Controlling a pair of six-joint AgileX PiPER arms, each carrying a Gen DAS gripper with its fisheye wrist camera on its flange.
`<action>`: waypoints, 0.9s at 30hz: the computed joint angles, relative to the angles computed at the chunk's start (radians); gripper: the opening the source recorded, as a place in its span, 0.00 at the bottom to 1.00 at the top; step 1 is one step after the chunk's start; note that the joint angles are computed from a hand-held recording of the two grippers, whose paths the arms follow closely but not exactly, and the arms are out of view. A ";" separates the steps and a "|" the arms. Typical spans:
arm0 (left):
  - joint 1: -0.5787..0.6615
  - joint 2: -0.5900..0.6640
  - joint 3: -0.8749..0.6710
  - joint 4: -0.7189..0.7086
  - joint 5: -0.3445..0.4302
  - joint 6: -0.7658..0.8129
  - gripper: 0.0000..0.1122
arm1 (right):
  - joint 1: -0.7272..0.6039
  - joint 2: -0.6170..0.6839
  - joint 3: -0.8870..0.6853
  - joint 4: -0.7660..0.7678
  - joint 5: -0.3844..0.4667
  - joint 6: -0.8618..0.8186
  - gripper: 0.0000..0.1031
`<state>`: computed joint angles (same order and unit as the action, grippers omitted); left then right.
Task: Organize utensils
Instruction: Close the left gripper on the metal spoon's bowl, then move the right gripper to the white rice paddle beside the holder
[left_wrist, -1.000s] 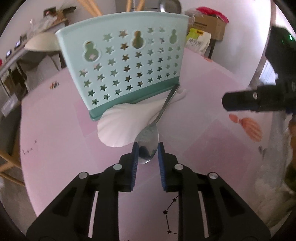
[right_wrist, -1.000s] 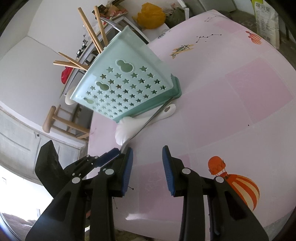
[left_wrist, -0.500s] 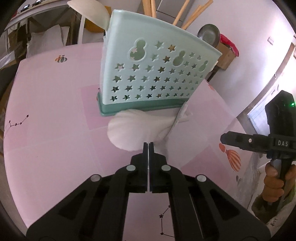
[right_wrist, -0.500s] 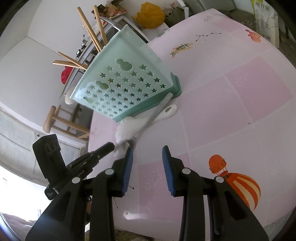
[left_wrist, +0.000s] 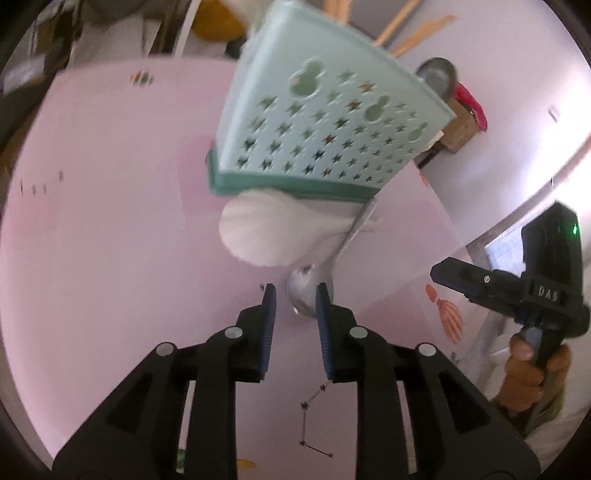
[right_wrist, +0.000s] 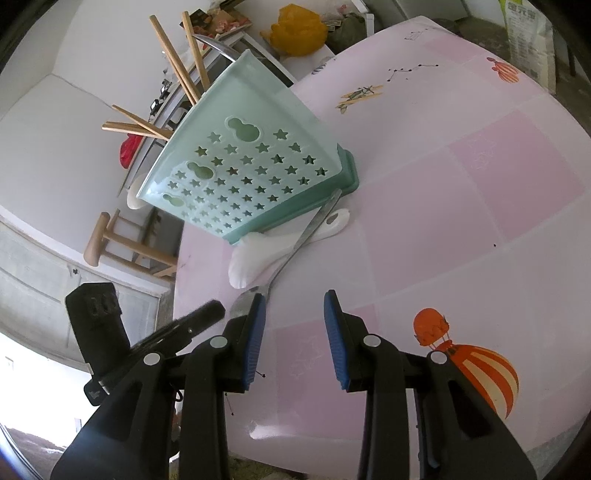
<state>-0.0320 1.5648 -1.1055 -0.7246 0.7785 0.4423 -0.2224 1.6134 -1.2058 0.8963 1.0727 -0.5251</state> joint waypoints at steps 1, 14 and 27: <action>0.012 0.010 -0.003 -0.016 0.026 -0.011 0.18 | 0.001 0.001 0.001 0.001 0.000 -0.002 0.32; 0.096 0.106 0.019 -0.298 0.145 -0.063 0.17 | -0.036 0.009 0.020 0.035 0.017 -0.040 0.32; 0.044 0.063 -0.021 -0.082 0.093 -0.217 0.01 | -0.080 -0.013 0.036 0.049 0.040 -0.062 0.32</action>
<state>0.0115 1.6276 -1.1262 -0.8064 0.8713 0.2249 -0.3025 1.5999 -1.1699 0.9458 1.1126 -0.5875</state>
